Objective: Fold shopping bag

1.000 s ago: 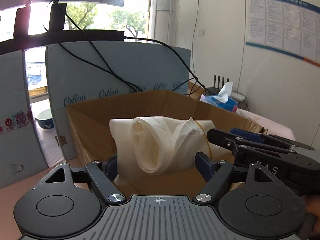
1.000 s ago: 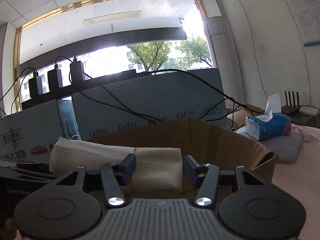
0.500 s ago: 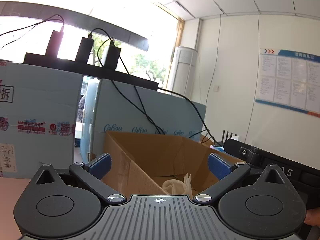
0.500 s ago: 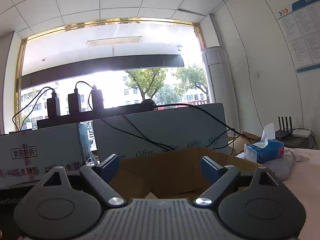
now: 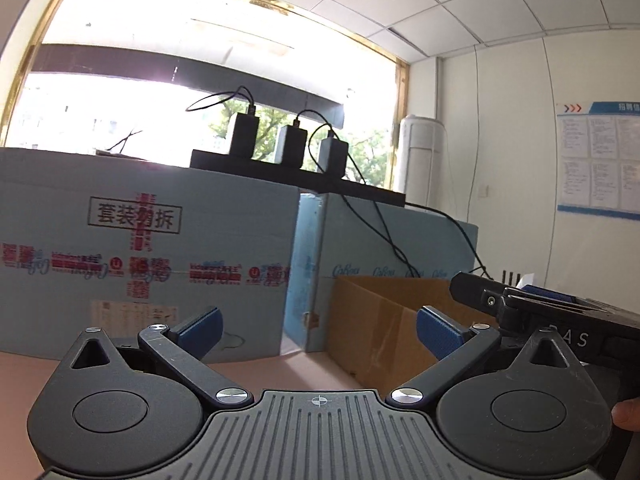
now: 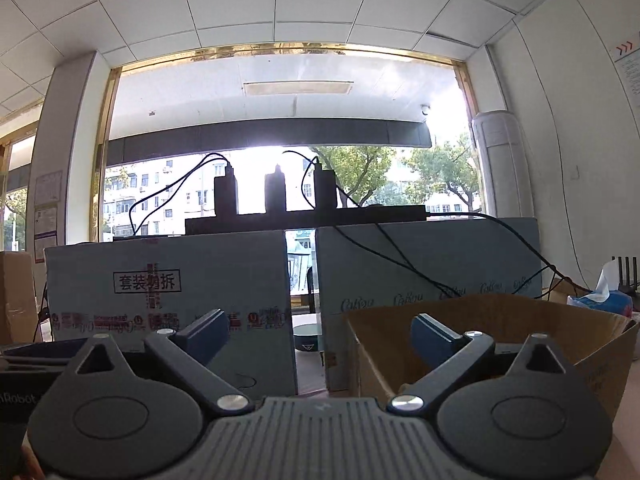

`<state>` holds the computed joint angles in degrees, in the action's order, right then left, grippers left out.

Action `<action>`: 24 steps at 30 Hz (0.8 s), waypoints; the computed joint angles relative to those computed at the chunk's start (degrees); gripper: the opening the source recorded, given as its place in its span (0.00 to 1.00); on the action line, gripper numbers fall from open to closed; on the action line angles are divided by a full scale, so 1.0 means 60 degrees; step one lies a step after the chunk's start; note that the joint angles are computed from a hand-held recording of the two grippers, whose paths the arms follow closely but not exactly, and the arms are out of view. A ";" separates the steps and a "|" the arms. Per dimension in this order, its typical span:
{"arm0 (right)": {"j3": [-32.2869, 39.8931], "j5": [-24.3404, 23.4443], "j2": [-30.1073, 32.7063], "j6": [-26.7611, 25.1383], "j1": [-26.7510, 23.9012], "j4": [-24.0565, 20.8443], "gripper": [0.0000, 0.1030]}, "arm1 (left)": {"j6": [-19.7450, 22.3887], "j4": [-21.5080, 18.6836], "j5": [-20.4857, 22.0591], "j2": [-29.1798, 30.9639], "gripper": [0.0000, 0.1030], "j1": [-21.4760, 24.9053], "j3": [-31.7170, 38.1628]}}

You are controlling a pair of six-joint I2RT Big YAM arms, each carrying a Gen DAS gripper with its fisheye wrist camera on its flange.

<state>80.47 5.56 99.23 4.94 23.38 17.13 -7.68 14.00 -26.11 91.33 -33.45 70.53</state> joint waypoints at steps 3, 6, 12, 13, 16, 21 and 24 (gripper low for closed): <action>0.0098 -0.0110 0.0142 -0.0258 0.0220 -0.0295 0.98 | 0.0210 -0.0173 -0.0544 -0.0277 1.00 0.0074 -0.0451; 0.0247 -0.0222 0.0341 -0.0523 0.0417 -0.0677 0.98 | 0.0063 -0.0554 -0.0876 -0.0517 1.00 0.0228 -0.0837; 0.0867 -0.0200 0.0838 -0.0311 0.0515 -0.1841 0.98 | -0.0101 -0.1745 -0.0963 -0.0574 1.00 0.0618 -0.0993; 0.1064 -0.0224 0.1006 -0.0246 0.0499 -0.2181 0.98 | -0.0105 -0.1999 -0.1043 -0.0551 1.00 0.0679 -0.0973; 0.1569 -0.0339 0.1305 -0.0231 0.0471 -0.3157 0.98 | -0.0385 -0.2563 -0.1505 -0.0447 1.00 0.0813 -0.0904; 0.2205 -0.0427 0.1735 -0.0418 0.0483 -0.4237 0.98 | -0.1327 -0.3635 -0.1806 -0.0319 1.00 0.1131 -0.0749; 0.2491 -0.0543 0.1935 -0.0401 0.0476 -0.4735 0.98 | -0.1987 -0.4280 -0.1797 -0.0265 1.00 0.1265 -0.0620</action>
<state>95.42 2.31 110.84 2.53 26.24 -11.28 -19.60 -11.68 -36.89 89.75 -25.86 66.81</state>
